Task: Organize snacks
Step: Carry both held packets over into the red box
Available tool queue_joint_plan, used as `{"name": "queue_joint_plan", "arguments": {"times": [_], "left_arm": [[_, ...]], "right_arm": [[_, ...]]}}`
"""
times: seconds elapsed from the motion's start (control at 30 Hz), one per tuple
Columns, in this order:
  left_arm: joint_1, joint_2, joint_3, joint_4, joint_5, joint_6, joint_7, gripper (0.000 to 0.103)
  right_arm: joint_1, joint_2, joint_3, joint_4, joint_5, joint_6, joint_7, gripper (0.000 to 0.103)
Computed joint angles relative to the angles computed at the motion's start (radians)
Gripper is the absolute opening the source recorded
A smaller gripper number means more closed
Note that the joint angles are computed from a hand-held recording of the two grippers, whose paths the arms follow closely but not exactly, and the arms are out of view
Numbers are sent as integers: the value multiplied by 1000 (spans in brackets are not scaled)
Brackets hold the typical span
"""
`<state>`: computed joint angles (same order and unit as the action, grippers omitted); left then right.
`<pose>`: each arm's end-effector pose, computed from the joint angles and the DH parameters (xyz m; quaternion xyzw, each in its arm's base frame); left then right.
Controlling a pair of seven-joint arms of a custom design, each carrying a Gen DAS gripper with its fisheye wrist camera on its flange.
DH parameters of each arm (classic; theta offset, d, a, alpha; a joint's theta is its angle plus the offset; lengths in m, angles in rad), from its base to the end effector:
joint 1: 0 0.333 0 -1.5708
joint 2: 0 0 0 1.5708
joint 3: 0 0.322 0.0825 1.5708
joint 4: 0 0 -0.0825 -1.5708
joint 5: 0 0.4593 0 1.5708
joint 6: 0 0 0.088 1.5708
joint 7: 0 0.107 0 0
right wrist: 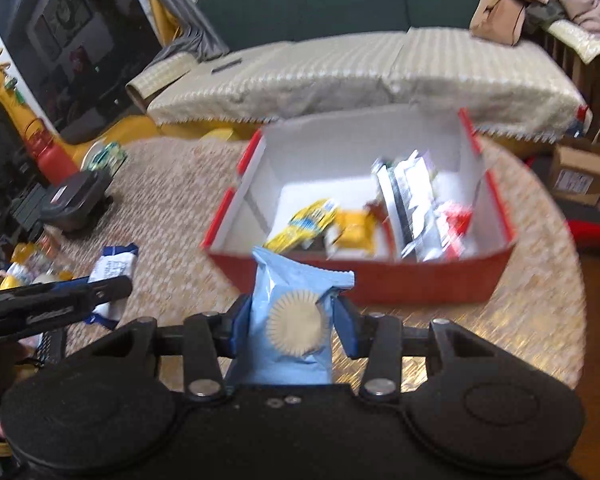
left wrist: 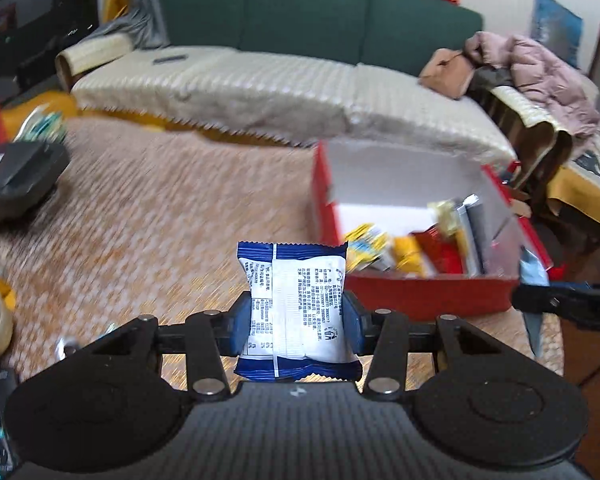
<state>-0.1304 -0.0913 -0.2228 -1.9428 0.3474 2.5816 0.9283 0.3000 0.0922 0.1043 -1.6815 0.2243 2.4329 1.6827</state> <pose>0.6101 -0.2362 0.5895 -0.6726 0.6354 -0.2933 0.2404 0.6567 0.2785 0.6040 -0.7192 0.6075 -0.0747 0.3287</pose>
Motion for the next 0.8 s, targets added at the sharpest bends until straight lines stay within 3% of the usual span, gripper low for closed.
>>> {"name": "queue_joint_plan", "arguments": {"times": [0.2,0.5,0.8], "left_arm": [[-42,119,-2,148,48,-16,45,46],[-137,325,49,389,30,-89,138,46],[-199,476,101,550,11,-182,194,46]], "right_arm": [[-16,81,-21,103,-105,14,42,44],[-32,224,-37,245,-231,-11,86,44],[-42,290,-18,286,-253,-20,1,44]]}}
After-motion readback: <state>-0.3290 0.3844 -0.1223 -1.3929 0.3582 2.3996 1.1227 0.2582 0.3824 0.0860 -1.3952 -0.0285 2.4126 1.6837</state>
